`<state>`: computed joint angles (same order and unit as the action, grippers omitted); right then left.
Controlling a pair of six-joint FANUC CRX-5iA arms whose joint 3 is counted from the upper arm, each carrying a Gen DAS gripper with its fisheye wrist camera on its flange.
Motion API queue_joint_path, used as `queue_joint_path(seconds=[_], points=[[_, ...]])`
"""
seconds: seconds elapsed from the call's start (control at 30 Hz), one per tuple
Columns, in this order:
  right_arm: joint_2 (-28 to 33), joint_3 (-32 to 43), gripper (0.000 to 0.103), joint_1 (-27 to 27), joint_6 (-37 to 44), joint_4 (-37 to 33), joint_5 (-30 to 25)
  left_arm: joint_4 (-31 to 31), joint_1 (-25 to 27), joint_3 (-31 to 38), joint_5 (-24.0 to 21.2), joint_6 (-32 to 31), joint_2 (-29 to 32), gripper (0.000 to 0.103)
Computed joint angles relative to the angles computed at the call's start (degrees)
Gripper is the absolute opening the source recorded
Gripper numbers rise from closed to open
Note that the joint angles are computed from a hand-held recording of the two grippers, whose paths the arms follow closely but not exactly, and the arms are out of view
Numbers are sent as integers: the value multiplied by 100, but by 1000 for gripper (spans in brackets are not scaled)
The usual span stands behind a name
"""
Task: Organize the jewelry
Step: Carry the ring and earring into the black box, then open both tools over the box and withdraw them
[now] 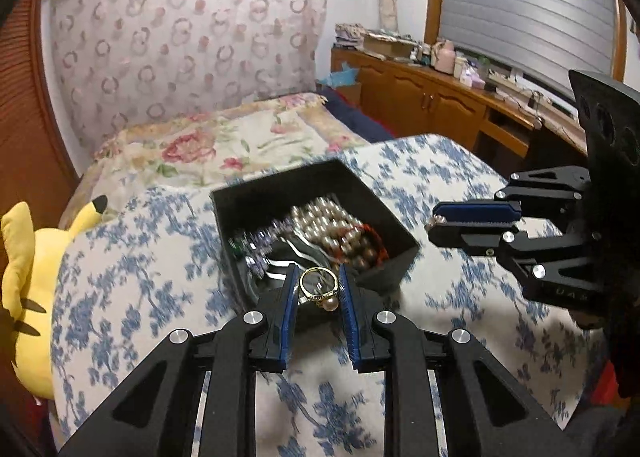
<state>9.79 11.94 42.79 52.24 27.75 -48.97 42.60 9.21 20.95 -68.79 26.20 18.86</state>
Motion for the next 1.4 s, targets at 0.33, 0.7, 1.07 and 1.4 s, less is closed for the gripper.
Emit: queue_joint_path(seconds=[0.33, 0.7, 1.07, 1.4], points=[[312, 424, 17, -106, 154, -99, 21, -28, -93, 632, 203, 367, 417, 19], [580, 774, 20, -245, 346, -633, 25, -248, -237, 1665, 96, 1013, 1064, 19], [417, 416, 24, -207, -175, -249, 157, -494, -326, 1853, 259, 1319, 1188, 28], [7, -358, 24, -25, -1502, 798, 225, -330, -133, 720, 778, 995, 411, 73]])
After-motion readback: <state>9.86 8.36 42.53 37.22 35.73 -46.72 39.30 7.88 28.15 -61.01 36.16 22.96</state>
